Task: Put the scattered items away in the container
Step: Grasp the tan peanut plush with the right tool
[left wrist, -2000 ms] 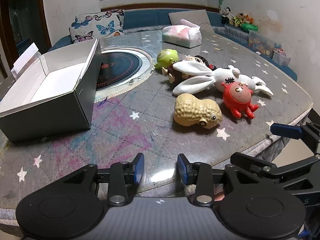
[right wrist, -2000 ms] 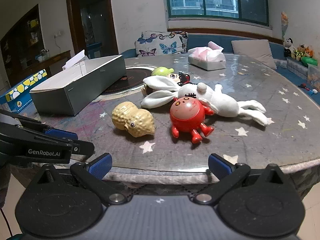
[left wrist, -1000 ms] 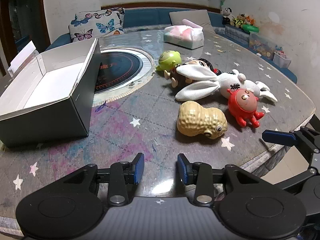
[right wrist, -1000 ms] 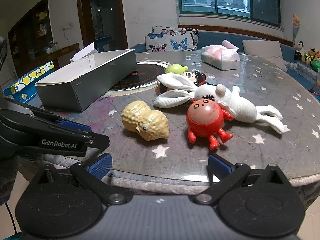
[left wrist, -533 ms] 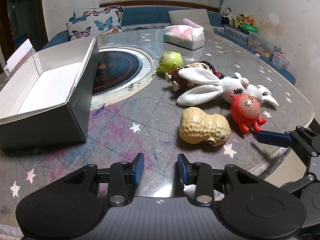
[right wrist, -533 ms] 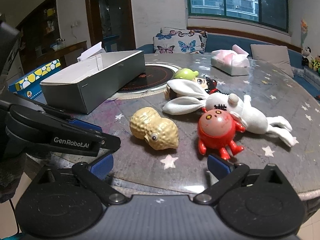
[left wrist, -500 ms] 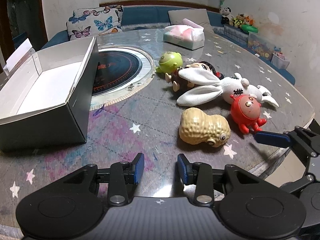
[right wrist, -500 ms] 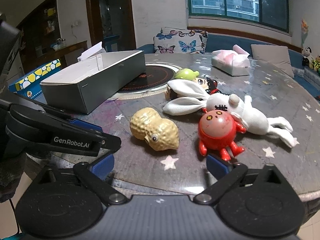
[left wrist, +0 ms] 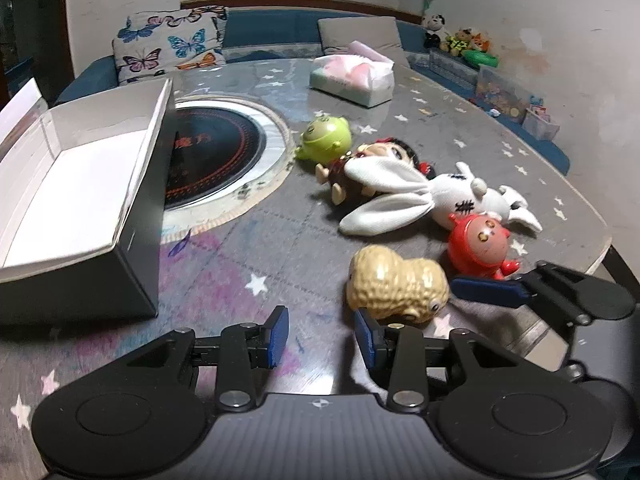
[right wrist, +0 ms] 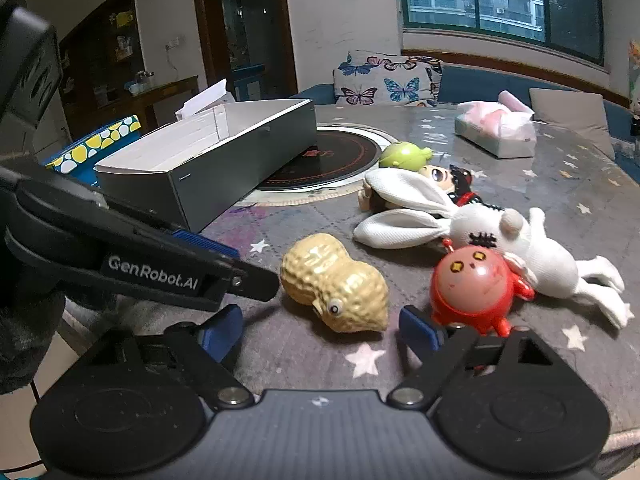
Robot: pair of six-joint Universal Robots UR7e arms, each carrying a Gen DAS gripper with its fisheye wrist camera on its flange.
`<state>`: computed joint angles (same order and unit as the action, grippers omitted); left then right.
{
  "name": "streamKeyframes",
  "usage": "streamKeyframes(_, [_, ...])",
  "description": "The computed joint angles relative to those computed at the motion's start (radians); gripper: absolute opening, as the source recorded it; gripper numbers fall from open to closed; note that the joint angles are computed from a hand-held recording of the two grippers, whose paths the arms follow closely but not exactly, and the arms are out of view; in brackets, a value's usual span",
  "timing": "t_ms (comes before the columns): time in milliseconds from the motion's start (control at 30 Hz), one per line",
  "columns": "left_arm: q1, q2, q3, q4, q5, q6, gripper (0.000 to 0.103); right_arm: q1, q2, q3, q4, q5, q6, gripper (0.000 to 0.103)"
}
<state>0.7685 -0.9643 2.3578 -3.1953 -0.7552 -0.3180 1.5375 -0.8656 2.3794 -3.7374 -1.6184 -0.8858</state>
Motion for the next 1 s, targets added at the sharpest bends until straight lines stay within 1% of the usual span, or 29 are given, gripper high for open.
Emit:
streamKeyframes(100, [0.014, 0.000, -0.017, -0.003, -0.031, 0.029, 0.040, 0.004, -0.003, -0.012, 0.031, -0.001, 0.002, 0.080])
streamKeyframes(233, [0.036, -0.006, -0.041, 0.022, -0.065, 0.038, 0.039, 0.008, -0.013, -0.021, 0.078, 0.001, -0.012, 0.077])
streamKeyframes(300, [0.043, -0.008, -0.048, 0.027, -0.070, 0.049, 0.039, 0.011, -0.020, -0.024, 0.100, 0.000, -0.026, 0.077])
streamKeyframes(400, [0.056, -0.016, -0.053, 0.013, -0.083, 0.075, 0.039, 0.012, -0.032, -0.030, 0.140, -0.001, -0.048, 0.074])
streamKeyframes(500, [0.082, -0.038, -0.062, 0.013, -0.141, 0.079, 0.039, 0.015, -0.032, -0.038, 0.146, -0.010, -0.051, 0.074])
streamKeyframes(633, [0.116, -0.060, -0.075, 0.005, -0.231, 0.090, 0.040, 0.020, -0.030, -0.060, 0.160, -0.013, -0.030, 0.073])
streamKeyframes(700, [0.127, -0.062, -0.086, 0.013, -0.254, 0.090, 0.040, 0.025, -0.029, -0.072, 0.178, -0.013, -0.030, 0.070])
streamKeyframes(733, [0.129, -0.063, -0.089, 0.021, -0.256, 0.085, 0.040, 0.027, -0.029, -0.078, 0.188, -0.014, -0.029, 0.066])
streamKeyframes(800, [0.135, -0.059, -0.100, 0.042, -0.251, 0.078, 0.040, 0.033, -0.025, -0.093, 0.210, -0.018, -0.025, 0.061])
streamKeyframes(900, [0.154, -0.058, -0.112, 0.049, -0.282, 0.076, 0.040, 0.039, -0.019, -0.109, 0.225, -0.026, -0.022, 0.055])
streamKeyframes(933, [0.157, -0.058, -0.115, 0.052, -0.285, 0.077, 0.040, 0.041, -0.018, -0.115, 0.232, -0.031, -0.021, 0.049])
streamKeyframes(1000, [0.161, -0.054, -0.121, 0.054, -0.290, 0.085, 0.042, 0.047, -0.014, -0.126, 0.245, -0.045, -0.017, 0.045])
